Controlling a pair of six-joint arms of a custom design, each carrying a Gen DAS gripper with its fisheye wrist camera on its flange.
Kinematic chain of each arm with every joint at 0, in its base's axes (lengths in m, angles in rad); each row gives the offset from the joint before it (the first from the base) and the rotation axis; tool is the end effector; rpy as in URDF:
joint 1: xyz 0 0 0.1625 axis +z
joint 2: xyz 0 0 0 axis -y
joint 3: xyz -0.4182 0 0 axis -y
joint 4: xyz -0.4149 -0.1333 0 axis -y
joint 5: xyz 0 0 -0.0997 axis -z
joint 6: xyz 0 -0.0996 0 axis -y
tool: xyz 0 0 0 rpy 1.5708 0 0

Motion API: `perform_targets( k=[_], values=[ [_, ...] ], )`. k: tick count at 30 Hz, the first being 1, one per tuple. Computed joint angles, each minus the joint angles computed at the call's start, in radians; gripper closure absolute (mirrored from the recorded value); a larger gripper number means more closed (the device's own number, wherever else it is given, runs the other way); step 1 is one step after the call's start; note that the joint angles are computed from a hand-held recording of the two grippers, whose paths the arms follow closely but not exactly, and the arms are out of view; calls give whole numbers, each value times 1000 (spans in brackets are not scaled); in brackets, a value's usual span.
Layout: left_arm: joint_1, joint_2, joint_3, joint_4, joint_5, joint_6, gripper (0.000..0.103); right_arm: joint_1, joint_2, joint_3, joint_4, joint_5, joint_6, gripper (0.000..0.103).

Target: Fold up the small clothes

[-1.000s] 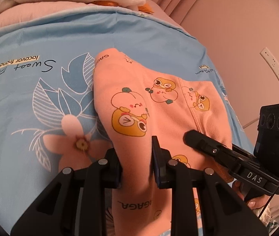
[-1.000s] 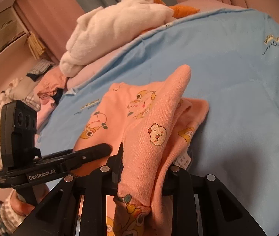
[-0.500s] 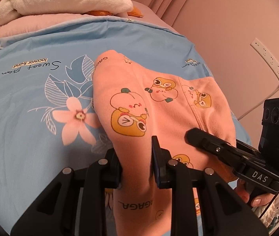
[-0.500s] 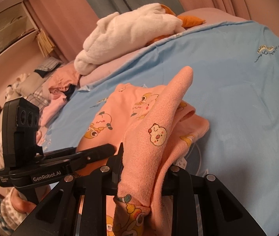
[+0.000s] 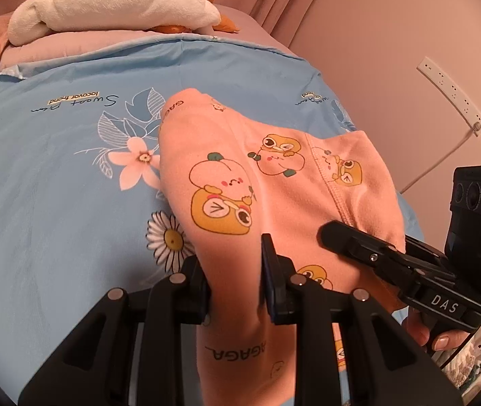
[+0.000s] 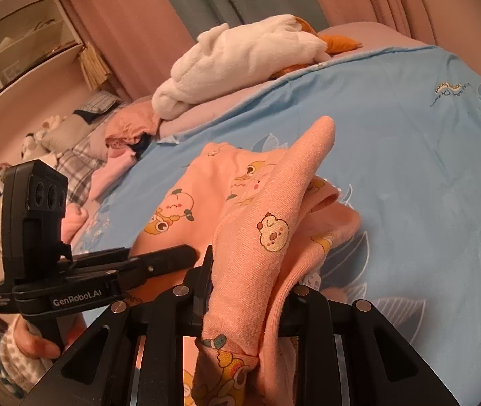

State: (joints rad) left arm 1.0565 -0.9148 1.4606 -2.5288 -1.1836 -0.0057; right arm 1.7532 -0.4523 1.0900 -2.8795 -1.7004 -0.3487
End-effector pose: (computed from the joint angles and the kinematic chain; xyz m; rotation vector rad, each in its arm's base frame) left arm -0.2142 -0.7266 0.2340 0.5913 2.7293 -0.7044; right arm 0.2724 -0.8131 0.0829 0.6748 -2.7230 0.9595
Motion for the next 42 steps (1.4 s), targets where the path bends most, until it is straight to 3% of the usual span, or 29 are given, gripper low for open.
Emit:
perform_targets(
  k=[21,42],
  values=[
    [-92,-212,275,-122,73,-43,78,48,-120,258,-164,21,-48,76],
    [-132,-319,378,-225,148,-31,78,98,-119,279,-202,46,-131,76]
  ],
)
